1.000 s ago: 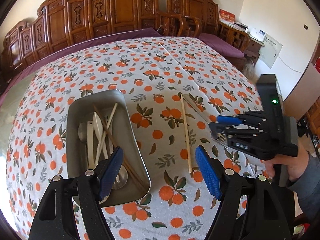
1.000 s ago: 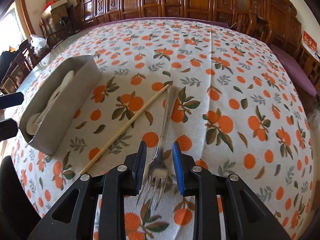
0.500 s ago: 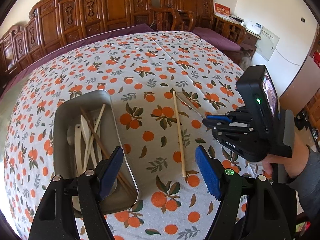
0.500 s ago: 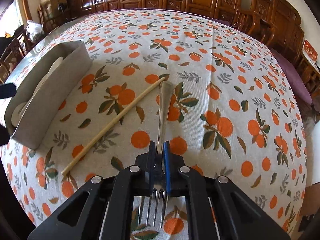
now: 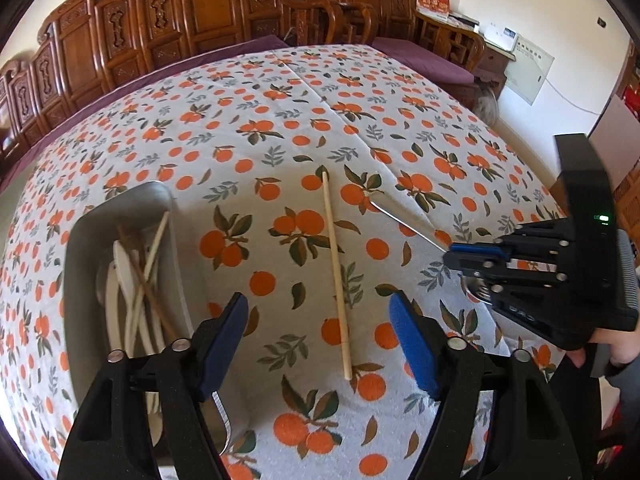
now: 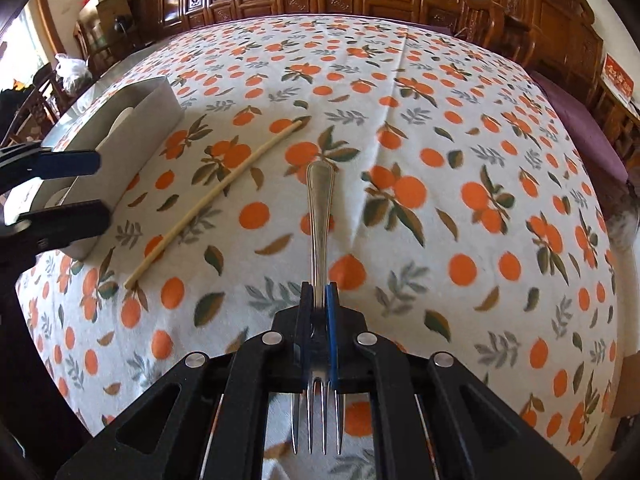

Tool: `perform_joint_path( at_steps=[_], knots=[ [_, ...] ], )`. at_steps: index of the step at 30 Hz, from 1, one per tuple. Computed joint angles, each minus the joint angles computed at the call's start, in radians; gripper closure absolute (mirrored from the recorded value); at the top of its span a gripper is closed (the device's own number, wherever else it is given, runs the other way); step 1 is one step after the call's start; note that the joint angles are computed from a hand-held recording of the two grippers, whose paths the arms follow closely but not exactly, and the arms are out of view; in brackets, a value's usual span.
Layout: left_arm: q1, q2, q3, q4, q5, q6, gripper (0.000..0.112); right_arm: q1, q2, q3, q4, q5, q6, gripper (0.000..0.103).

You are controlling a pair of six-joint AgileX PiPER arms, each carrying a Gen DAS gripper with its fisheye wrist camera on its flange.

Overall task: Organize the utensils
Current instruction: 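Grasp a metal fork with the right tool while the left tool moves to the pile, then grasp the wooden chopstick with the left tool while the right tool lifts the fork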

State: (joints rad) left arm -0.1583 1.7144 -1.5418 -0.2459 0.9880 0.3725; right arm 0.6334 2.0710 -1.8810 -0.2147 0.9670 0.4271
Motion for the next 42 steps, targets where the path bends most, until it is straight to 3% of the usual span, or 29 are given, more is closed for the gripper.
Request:
perform_joint_path(
  at_steps=[16, 22, 24, 25, 38, 42],
  knots=[
    [-0.071, 0.181, -0.118, 0.070, 0.029, -0.101, 0.087, -0.003, -0.073, 0.134, -0.029, -0.067, 0.021, 0.095],
    [-0.069, 0.206, -0.153, 0.077, 0.039, -0.104, 0.088, -0.001, -0.073, 0.135, -0.031, -0.068, 0.032, 0.094],
    [-0.074, 0.210, -0.154, 0.089, 0.032, -0.114, 0.095, -0.002, -0.071, 0.132, -0.032, -0.068, 0.032, 0.094],
    [-0.074, 0.210, -0.154, 0.088, 0.033, -0.111, 0.107, -0.002, -0.071, 0.133, -0.032, -0.070, 0.034, 0.094],
    [-0.023, 0.090, -0.059, 0.014, 0.052, -0.049, 0.108, 0.018, -0.023, 0.061, -0.089, -0.024, 0.066, 0.094],
    [-0.002, 0.051, -0.055, 0.003, 0.066, -0.030, 0.108, 0.005, -0.038, 0.074, -0.025, -0.045, 0.066, 0.095]
  ],
)
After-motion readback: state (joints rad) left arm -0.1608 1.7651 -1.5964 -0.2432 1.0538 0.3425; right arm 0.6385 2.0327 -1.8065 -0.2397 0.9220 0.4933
